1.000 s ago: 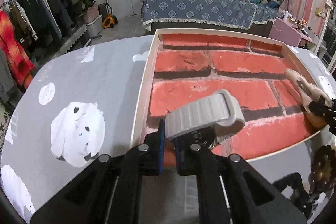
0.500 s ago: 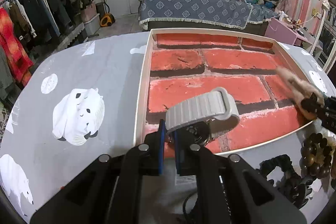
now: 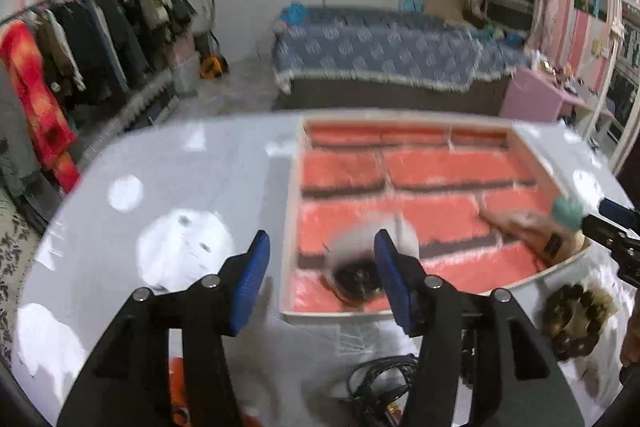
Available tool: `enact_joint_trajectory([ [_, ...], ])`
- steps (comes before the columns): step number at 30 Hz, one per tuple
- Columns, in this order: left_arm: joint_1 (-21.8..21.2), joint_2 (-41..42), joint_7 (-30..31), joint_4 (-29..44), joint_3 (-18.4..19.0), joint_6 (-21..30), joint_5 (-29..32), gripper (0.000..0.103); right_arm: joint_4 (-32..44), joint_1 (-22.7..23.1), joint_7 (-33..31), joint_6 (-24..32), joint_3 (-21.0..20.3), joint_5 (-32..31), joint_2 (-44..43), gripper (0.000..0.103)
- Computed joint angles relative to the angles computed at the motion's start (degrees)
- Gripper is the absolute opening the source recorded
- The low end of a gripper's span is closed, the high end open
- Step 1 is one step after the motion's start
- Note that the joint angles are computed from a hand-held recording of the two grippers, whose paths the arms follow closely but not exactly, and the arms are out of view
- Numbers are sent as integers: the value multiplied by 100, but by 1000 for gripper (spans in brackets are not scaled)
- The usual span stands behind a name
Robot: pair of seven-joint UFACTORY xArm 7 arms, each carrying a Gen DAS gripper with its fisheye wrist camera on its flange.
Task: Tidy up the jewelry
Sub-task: 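Open the left tool to drop the watch while the right tool releases the charm into the tray, then withdraw both open tools from the tray back toward the remaining jewelry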
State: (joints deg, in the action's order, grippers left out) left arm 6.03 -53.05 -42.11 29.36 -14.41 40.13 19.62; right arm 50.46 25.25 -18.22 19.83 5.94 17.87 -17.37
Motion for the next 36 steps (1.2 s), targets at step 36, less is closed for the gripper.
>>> enact_joint_trajectory([
  [36, -1899, -4829, -689, -995, -1690, 3684, -1293, 65, -3557, 91, 502, 1087, -633, -361, -5437, 72],
])
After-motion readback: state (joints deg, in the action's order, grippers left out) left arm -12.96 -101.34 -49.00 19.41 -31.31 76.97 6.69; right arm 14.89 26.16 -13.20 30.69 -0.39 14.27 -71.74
